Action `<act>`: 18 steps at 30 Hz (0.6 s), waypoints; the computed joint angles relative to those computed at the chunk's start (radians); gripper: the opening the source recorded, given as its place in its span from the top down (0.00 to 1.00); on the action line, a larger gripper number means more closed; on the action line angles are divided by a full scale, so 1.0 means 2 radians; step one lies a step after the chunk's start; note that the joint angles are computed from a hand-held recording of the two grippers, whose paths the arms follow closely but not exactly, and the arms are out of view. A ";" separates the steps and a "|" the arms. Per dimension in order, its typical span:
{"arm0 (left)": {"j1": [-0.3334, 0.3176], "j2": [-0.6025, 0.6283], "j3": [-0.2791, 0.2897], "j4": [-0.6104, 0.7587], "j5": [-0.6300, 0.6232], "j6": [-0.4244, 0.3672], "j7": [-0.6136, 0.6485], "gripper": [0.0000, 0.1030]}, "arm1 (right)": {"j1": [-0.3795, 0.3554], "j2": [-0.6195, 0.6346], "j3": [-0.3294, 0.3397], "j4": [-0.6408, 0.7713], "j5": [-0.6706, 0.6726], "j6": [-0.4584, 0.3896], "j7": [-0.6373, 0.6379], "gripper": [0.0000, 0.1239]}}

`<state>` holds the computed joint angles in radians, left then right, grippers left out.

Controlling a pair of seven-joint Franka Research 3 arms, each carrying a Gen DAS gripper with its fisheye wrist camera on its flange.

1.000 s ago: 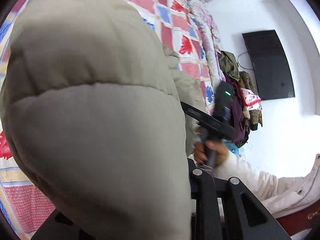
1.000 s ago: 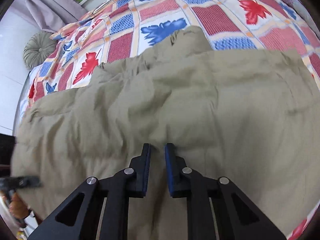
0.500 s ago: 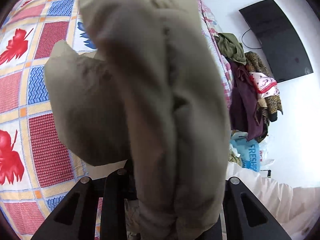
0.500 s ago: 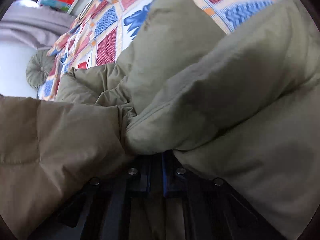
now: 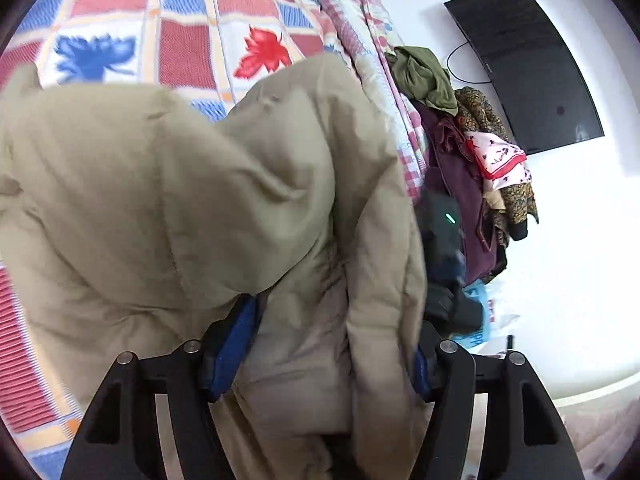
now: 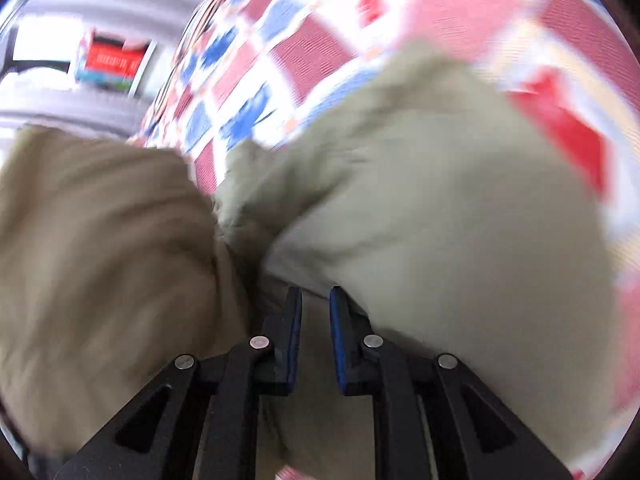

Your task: Fold large clothes

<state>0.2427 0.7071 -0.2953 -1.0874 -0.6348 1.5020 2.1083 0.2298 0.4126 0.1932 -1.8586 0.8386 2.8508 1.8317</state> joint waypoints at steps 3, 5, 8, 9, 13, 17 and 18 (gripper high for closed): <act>-0.014 0.012 -0.001 -0.012 0.007 0.011 -0.009 0.35 | 0.000 -0.052 0.003 -0.074 0.031 0.032 0.003 0.85; -0.025 0.011 -0.001 -0.027 0.018 0.028 -0.001 0.35 | 0.010 -0.085 -0.003 -0.118 0.037 0.046 0.021 0.75; -0.044 0.011 0.001 -0.026 0.043 0.044 0.003 0.35 | 0.034 -0.126 -0.016 -0.167 0.019 0.065 0.064 0.50; -0.052 0.015 0.001 -0.019 0.051 0.048 0.001 0.35 | 0.050 -0.145 -0.028 -0.189 -0.021 0.071 0.103 0.50; -0.068 0.035 0.000 0.007 0.079 0.057 0.001 0.35 | 0.067 -0.199 -0.025 -0.236 -0.031 0.093 0.101 0.45; -0.074 0.023 -0.001 -0.003 0.094 0.074 0.010 0.35 | 0.096 -0.216 -0.020 -0.222 0.095 0.097 -0.047 0.35; -0.074 0.014 -0.002 -0.014 0.094 0.084 0.015 0.35 | 0.097 -0.202 -0.022 -0.201 0.088 0.089 -0.050 0.35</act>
<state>0.0951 0.7348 -0.2997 -1.1145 -0.4460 1.6706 2.1390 0.4242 0.0092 0.1490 -2.2611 1.0143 3.0285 1.7326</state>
